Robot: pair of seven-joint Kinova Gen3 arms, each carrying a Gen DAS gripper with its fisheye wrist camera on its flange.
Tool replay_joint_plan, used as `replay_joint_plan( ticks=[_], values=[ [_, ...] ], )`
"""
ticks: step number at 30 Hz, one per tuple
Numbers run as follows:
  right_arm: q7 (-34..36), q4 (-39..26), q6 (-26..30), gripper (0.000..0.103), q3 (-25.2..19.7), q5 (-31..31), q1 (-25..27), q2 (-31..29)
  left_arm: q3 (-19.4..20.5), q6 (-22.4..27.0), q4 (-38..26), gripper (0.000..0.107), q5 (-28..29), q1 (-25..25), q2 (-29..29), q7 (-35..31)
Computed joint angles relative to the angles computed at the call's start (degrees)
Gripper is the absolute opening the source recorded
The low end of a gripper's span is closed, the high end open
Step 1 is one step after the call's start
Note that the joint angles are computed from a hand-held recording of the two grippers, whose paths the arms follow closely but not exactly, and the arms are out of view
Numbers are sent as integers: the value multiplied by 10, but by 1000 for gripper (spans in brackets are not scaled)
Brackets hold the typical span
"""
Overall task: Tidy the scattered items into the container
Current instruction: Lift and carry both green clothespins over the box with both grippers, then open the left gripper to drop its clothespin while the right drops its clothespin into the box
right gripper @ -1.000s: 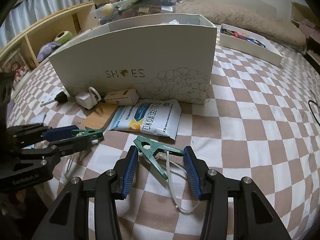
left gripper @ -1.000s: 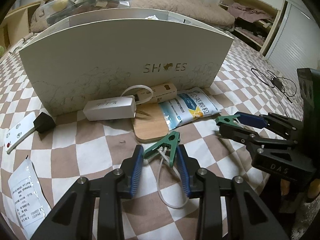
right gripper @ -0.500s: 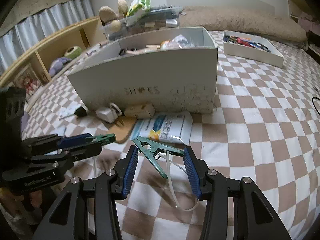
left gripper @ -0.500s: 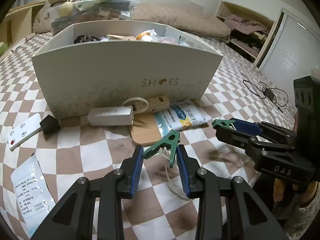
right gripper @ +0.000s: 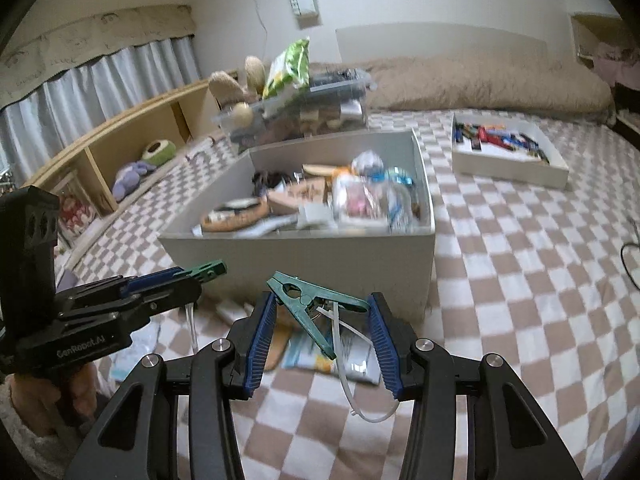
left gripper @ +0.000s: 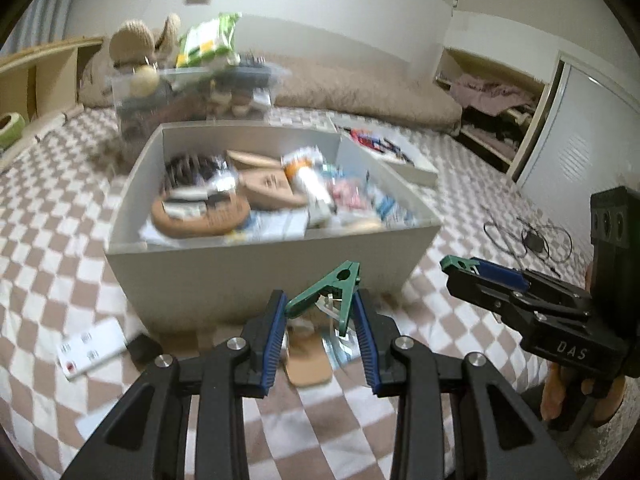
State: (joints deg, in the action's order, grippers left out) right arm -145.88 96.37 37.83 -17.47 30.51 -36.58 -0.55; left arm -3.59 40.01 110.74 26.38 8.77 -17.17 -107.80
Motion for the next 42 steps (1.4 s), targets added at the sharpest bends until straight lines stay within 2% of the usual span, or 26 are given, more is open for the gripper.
replay_joint_plan(
  ticks=[9,17,22,27,35,42],
  values=[
    [47,-60,-16,48,22,-10,10,19,-15,-8,-73,34,6,-20,38,-12],
    [157,-128,-20,48,53,-115,31,63,-10,-8,-126,34,11,-46,80,-36],
    [208,-187,9,48,68,-156,32,101,-2,-6,-153,34,16,-66,109,-43],
    [227,-239,36,48,86,-168,22,133,10,-6,-178,34,10,-87,138,-38],
    [274,-337,87,48,94,-231,30,192,31,-21,-210,34,-31,-108,172,-2],
    [295,-445,153,48,102,-286,32,259,40,-12,-238,34,-66,-119,204,23]
  ],
)
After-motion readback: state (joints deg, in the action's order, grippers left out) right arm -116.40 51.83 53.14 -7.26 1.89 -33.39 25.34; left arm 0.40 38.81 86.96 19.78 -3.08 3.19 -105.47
